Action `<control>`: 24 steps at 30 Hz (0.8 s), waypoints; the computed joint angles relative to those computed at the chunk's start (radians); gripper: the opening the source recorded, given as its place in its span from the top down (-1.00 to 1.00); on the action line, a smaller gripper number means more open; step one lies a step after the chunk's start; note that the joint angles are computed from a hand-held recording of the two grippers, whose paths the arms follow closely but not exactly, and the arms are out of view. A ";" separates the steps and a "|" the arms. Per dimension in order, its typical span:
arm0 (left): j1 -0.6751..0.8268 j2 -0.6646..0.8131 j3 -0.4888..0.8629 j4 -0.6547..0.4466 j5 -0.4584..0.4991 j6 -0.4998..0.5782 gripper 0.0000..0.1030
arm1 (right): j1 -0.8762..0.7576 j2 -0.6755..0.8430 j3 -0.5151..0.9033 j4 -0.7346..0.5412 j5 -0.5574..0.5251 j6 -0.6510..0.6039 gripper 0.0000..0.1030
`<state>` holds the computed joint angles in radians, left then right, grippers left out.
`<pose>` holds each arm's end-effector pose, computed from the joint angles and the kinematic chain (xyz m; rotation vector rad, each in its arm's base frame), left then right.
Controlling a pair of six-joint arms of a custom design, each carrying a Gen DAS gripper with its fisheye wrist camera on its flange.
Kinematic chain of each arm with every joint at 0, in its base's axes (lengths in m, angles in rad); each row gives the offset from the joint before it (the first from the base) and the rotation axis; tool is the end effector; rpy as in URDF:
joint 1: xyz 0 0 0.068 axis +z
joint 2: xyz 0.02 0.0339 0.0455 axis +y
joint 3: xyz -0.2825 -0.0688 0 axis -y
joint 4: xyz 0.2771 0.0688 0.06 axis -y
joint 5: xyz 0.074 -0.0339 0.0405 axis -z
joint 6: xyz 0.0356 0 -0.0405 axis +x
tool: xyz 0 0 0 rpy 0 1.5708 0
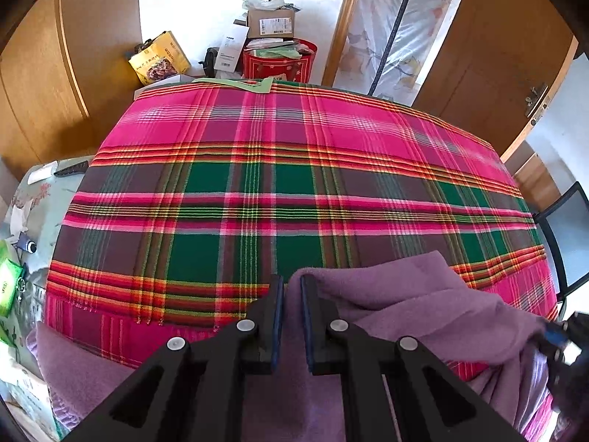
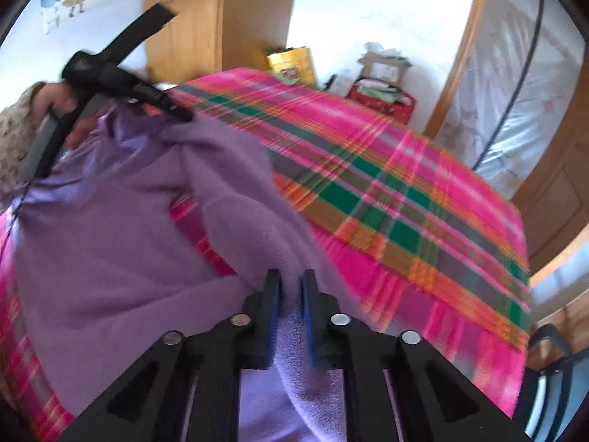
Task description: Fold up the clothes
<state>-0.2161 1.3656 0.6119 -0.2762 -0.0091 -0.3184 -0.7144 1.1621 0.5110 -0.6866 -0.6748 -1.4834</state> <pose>0.2560 -0.0559 0.1502 -0.1368 2.6082 -0.1798 0.1566 -0.1064 0.1535 -1.0066 2.2208 0.1344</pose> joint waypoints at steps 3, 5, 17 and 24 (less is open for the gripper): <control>-0.025 -0.005 0.001 -0.007 -0.016 -0.011 0.80 | 0.070 -0.027 -0.024 0.158 0.025 0.135 0.82; -0.044 -0.011 0.000 -0.013 -0.024 -0.010 0.80 | 0.118 -0.020 -0.034 0.284 0.046 0.238 0.82; -0.124 -0.092 -0.032 -0.094 -0.065 -0.013 0.66 | 0.217 0.084 -0.046 0.570 0.188 0.421 0.54; -0.041 -0.305 -0.109 -0.220 0.029 0.010 0.57 | 0.042 0.008 -0.015 0.377 0.091 0.374 0.48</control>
<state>-0.2575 1.0603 0.5030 -0.4966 0.0198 -0.3087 -0.6723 1.1705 0.4961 -0.3101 -0.5843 -1.1091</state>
